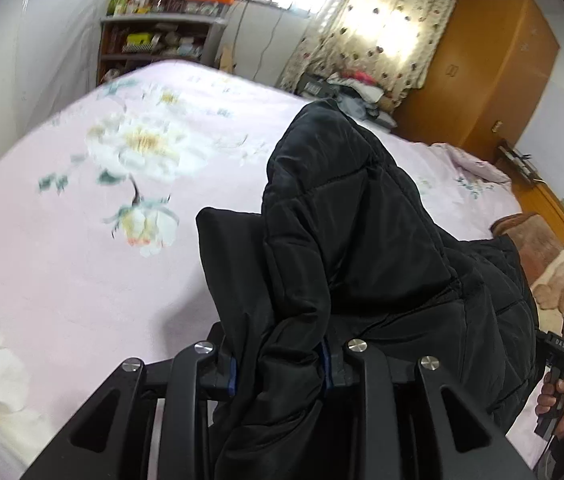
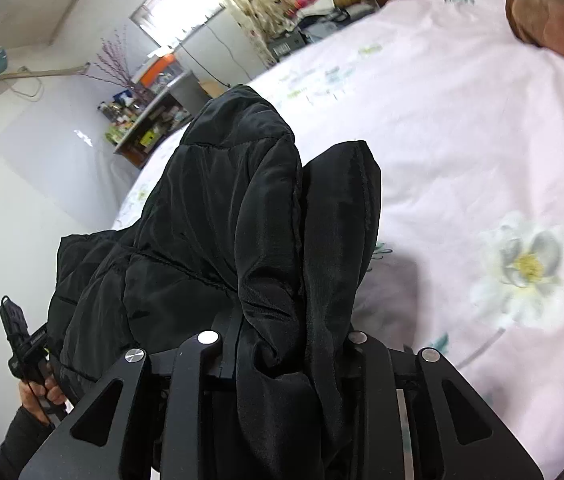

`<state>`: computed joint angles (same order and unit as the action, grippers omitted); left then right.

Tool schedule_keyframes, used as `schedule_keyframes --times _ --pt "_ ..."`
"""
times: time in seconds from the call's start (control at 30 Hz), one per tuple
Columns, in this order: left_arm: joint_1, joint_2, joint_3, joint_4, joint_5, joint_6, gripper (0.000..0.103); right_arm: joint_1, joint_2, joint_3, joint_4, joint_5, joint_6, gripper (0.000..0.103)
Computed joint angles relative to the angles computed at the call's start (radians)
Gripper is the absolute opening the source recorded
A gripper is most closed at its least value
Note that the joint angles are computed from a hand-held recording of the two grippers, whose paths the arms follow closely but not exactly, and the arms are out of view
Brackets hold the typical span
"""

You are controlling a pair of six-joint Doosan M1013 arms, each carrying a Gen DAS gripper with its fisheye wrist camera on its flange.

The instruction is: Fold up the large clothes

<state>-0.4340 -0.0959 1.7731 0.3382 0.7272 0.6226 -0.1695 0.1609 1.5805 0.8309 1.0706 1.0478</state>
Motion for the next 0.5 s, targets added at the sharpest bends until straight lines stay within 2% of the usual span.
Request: schedule_keyframes --times 0.07,0.1,0.13,0.2,0.27,0.4,0.5 --pt "0.009 0.033 0.011 -0.006 0.036 -0.021 0.034 0.015 0.021 0.001 -0.051 -0.009 0.031 0.032" --pt "0.011 0.045 0.017 -0.005 0.052 -0.032 0.037 0.018 0.028 0.007 -0.078 -0.013 0.051 0.037" --pt "0.014 0.047 0.033 -0.005 0.043 -0.051 0.041 0.019 0.036 0.014 -0.094 -0.013 0.072 0.041" --pt "0.016 0.032 0.059 0.007 0.006 -0.101 0.049 0.007 0.040 0.028 -0.087 -0.008 0.106 0.056" --pt "0.013 0.018 0.063 0.022 0.019 -0.132 0.056 -0.001 0.031 0.029 -0.090 -0.008 0.108 0.058" --pt "-0.007 -0.032 0.073 0.103 0.050 -0.230 0.057 -0.009 -0.019 0.028 -0.133 -0.044 0.067 0.059" --pt "-0.047 -0.054 0.065 0.241 0.095 -0.344 0.055 0.005 -0.074 0.045 -0.193 -0.161 0.041 0.059"
